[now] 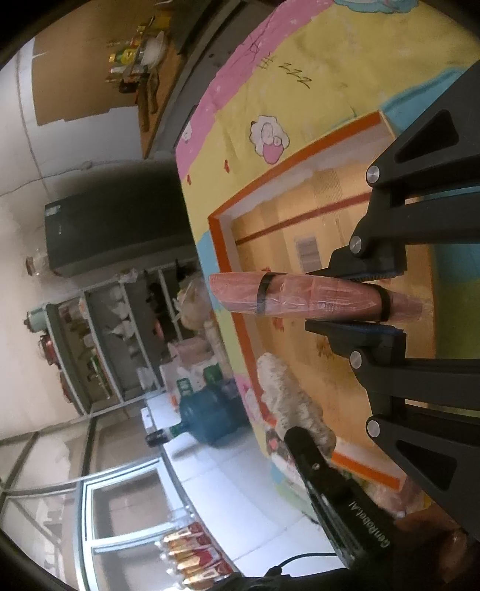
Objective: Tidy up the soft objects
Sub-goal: 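Carry the scrunchie and pink package with both tools over the cardboard box, then release the scrunchie with the left tool while the right tool releases the pink package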
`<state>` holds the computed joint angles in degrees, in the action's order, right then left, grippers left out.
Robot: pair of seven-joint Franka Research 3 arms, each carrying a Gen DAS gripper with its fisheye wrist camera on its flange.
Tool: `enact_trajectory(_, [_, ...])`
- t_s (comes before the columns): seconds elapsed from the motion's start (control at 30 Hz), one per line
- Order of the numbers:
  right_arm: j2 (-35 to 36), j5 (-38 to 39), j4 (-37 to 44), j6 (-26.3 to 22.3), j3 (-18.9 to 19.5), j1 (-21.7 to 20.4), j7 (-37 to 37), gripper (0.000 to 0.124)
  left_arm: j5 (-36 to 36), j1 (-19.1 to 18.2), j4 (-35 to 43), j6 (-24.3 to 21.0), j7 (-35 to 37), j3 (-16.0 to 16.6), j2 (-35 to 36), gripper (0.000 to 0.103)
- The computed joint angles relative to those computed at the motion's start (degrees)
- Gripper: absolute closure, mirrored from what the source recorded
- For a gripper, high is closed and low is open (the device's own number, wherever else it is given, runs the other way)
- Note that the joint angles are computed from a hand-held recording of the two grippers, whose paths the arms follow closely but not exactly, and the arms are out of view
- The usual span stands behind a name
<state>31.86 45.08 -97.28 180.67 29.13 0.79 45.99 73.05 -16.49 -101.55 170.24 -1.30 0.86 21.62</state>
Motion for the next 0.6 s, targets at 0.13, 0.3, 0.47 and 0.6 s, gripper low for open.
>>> enact_trajectory(0.13, [1.28, -2.71, 2.86, -5.15, -5.99, 3.87, 3.97, 0.106, -7.48, 1.23, 1.55, -0.58, 7.52, -1.91, 2.62, 0.101])
enact_trajectory(0.3, [2.26, -3.89, 5.07, -9.24, -9.35, 5.94, 5.95, 0.105, -14.55, 0.46, 2.27, -0.39, 13.40, -1.19, 4.39, 0.101])
enact_trajectory(0.47, [2.78, -5.37, 6.62, -12.18, -12.68, 8.41, 8.39, 0.102, -20.41, 0.06, 2.50, 0.13, 17.74, -0.65, 5.22, 0.097])
enact_trajectory(0.6, [2.75, -8.22, 6.81, -12.86, -15.80, 10.87, 12.28, 0.095, -21.33, -1.68, 1.73, 1.59, 17.33, 1.72, 4.78, 0.063])
